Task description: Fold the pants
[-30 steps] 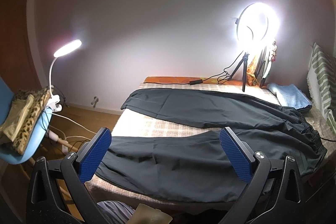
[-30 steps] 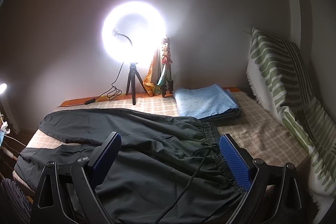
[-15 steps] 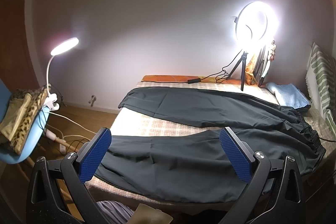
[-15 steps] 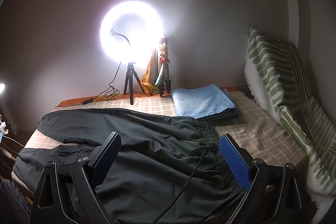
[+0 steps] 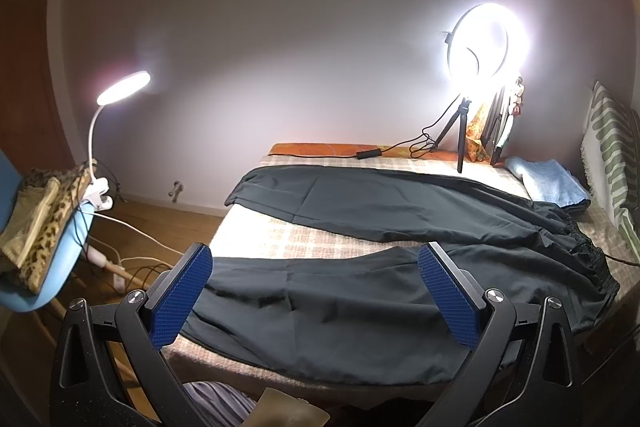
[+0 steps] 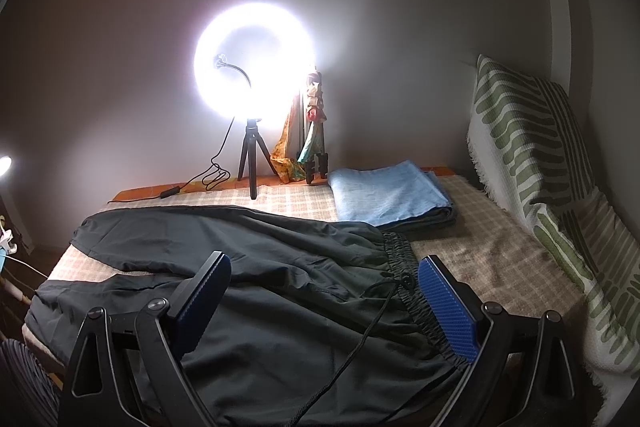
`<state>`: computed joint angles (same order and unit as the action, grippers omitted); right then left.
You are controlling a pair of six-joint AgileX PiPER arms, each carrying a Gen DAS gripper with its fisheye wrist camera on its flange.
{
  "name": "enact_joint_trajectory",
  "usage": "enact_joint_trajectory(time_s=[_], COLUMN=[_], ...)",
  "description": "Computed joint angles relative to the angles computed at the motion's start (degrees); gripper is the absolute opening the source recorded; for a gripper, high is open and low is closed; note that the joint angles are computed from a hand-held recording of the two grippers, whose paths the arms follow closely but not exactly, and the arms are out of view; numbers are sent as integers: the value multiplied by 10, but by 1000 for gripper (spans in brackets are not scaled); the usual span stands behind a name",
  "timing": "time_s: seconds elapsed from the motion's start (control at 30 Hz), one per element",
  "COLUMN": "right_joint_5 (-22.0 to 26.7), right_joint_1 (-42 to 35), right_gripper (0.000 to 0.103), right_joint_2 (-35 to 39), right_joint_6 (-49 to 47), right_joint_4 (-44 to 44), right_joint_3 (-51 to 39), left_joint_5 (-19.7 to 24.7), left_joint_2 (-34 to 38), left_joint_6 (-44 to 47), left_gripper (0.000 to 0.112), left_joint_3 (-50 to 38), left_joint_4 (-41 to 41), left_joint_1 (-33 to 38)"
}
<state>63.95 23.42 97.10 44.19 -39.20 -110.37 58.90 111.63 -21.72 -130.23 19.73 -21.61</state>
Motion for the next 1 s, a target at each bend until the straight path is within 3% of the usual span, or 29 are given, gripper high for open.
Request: enact_joint_trajectory(time_s=[0.57,1.0], right_joint_5=[9,-3], right_joint_1=[30,31], right_gripper=[103,103], right_joint_2=[-18,-11], right_joint_6=[13,5], right_joint_4=[-17,-7], right_joint_3=[23,15], left_joint_5=[-26,-18], left_joint_2=[-40,-40], left_joint_6=[-13,3], left_gripper=[102,102], left_joint_3=[66,64], left_joint_4=[7,12], left_joint_1=[-4,4])
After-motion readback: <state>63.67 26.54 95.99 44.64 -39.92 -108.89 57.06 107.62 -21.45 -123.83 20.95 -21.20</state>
